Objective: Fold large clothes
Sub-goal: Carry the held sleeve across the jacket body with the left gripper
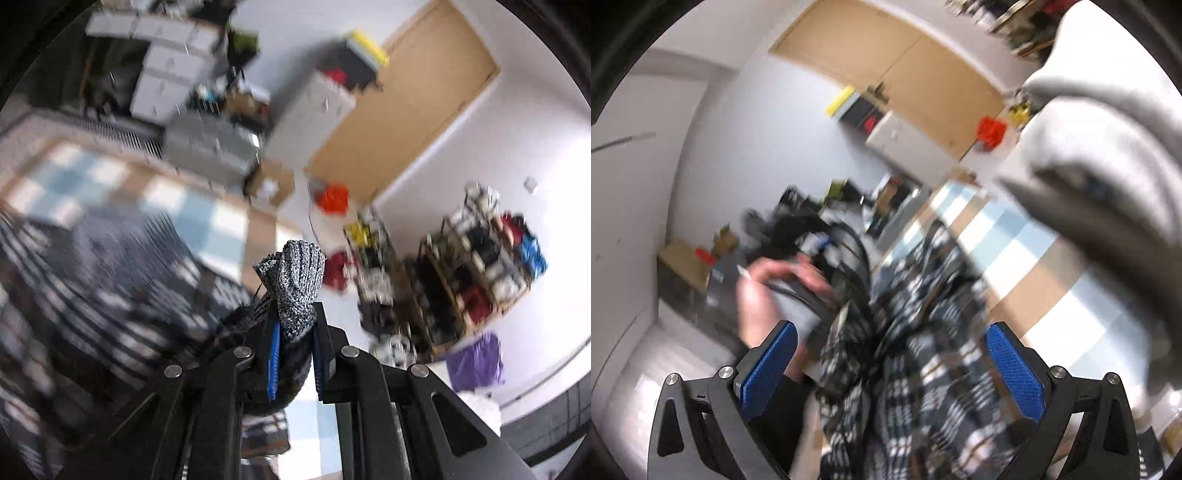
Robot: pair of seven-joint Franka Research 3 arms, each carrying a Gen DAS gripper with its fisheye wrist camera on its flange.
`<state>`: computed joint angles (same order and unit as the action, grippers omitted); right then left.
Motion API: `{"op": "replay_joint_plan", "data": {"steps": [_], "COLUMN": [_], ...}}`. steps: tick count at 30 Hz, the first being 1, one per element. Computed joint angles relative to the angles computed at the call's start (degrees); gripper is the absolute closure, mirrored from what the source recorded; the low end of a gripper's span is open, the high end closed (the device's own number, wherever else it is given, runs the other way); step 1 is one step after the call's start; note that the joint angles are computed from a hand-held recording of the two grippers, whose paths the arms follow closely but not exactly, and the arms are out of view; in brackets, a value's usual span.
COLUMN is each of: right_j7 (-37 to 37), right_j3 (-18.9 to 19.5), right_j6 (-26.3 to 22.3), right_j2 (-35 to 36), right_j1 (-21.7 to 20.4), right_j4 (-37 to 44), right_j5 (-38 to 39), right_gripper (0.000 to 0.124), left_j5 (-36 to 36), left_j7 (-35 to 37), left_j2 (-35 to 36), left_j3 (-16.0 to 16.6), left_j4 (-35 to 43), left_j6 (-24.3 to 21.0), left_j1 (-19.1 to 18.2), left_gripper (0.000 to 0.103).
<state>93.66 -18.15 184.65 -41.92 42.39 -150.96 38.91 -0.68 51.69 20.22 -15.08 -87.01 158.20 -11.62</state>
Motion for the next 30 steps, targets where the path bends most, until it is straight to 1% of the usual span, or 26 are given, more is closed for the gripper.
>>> {"op": "replay_joint_plan", "data": {"steps": [1, 3, 4, 6, 7, 8, 9, 10, 11, 12, 13, 15, 16, 17, 18, 19, 20, 21, 22, 23, 24, 25, 27, 30], "right_j7": [-0.07, -0.24, -0.36, -0.8, -1.23, -1.9, -2.58, -3.27, -3.7, -3.94, -4.12, -4.25, -4.05, -3.93, -3.83, -3.82, -3.69, -3.68, -3.68, -3.75, -3.89, -4.05, -4.16, -4.39], "right_j3": [-0.24, -2.42, -3.64, -6.17, -7.23, -8.63, -9.27, -10.13, -10.15, -9.87, -9.75, -9.33, -9.15, -8.95, -8.96, -9.04, -8.68, -8.36, -8.01, -7.82, -7.62, -7.48, -6.39, -4.85], "right_j6": [0.47, 1.77, 2.05, 1.88, 1.49, 1.0, 0.52, 0.46, 0.63, 0.42, 0.44, 0.72, 0.7, 0.76, 0.99, 0.85, 0.47, 0.4, 0.3, 0.16, 0.0, -0.01, -0.02, -1.02], "right_j2": [-0.21, -0.63, -1.02, -1.01, -1.41, -1.52, -2.25, -2.38, -2.7, -2.94, -2.93, -3.72, -3.7, -3.71, -3.8, -3.77, -3.59, -3.32, -3.03, -2.82, -2.61, -2.46, -1.99, -1.21], "right_j1": [-0.27, 1.67, 2.9, 5.78, 7.13, 8.9, 9.66, 11.11, 11.46, 11.33, 11.45, 11.24, 11.14, 11.01, 11.24, 11.48, 11.11, 10.87, 10.67, 10.63, 10.63, 10.58, 9.58, 7.41], "right_j4": [-0.08, 0.13, 0.06, 0.88, 1.04, 1.52, 1.29, 1.61, 1.3, 1.1, 1.12, 0.53, 0.48, 0.39, 0.32, 0.39, 0.5, 0.54, 0.6, 0.69, 0.81, 0.85, 0.8, 0.89], "right_j5": [-0.01, -0.01, -0.18, -0.84, -1.12, -1.35, -1.39, -1.26, -1.0, -0.84, -0.58, 0.03, 0.32, 0.54, 0.77, 0.78, 0.79, 0.85, 0.9, 0.95, 0.97, 1.05, 1.11, 1.03], "right_gripper": [0.021, 0.021, 0.021, 0.021, 0.021, 0.021, 0.021, 0.021, 0.021, 0.021, 0.021, 0.021, 0.021, 0.021, 0.021, 0.021, 0.021, 0.021, 0.021, 0.021, 0.021, 0.021, 0.021, 0.021], "left_j5": [0.3, -1.75, -3.35, -9.76, -11.98, -14.7, -20.79, -23.64, -27.48, -31.46, -34.11, -36.11, -36.66, -36.94, -36.7, -35.93, -34.68, -32.45, -32.27, -31.78, -32.78, -34.27, -33.63, -35.36], "left_j7": [0.03, 2.14, 3.3, 6.54, 7.44, 8.42, 13.42, 16.6, 20.78, 25.84, 30.46, 38.62, 41.59, 44.48, 45.92, 45.98, 44.65, 41.65, 39.02, 36.38, 34.77, 34.9, 35.4, 38.79], "left_j2": [1.19, 3.69, 4.91, 5.3, 4.68, 3.55, 2.25, 2.35, 1.74, 1.04, -0.74, -6.51, -8.71, -11.87, -14.92, -16.75, -17.39, -17.49, -17.53, -17.11, -16.99, -16.44, -16.41, -17.04], "left_j3": [-0.01, -1.72, -2.65, -5.83, -6.44, -7.06, -8.62, -10.48, -12.0, -13.42, -14.18, -13.67, -12.89, -11.67, -10.12, -8.58, -7.04, -5.58, -4.18, -2.91, -1.65, -0.83, 0.66, 2.81], "left_j4": [1.35, 3.64, 5.38, 6.03, 6.28, 5.96, 4.83, 5.7, 6.35, 6.56, 6.04, 3.09, 1.61, -1.28, -4.54, -6.81, -8.01, -8.79, -10.21, -10.76, -11.65, -11.74, -12.86, -14.53], "left_j6": [-1.69, -4.1, -7.19, -9.86, -11.7, -13.33, -13.06, -14.21, -16.92, -18.97, -20.72, -22.43, -22.39, -20.85, -19.07, -17.86, -18.39, -18.96, -18.63, -19.86, -22.04, -23.78, -27.03, -32.7], "left_j1": [-0.34, 0.21, 0.75, 2.95, 3.47, 4.2, 5.91, 7.49, 8.93, 10.6, 11.85, 13.48, 13.86, 14.34, 14.69, 14.78, 14.83, 14.66, 14.57, 14.37, 14.35, 13.99, 12.84, 11.43], "left_gripper": [0.094, 0.093, 0.092, 0.081, 0.069, 0.063, 0.061, 0.051, 0.045, 0.044, 0.044, 0.041, 0.033, 0.026, 0.022, 0.017, 0.016, 0.016, 0.016, 0.016, 0.017, 0.017, 0.017, 0.017]}}
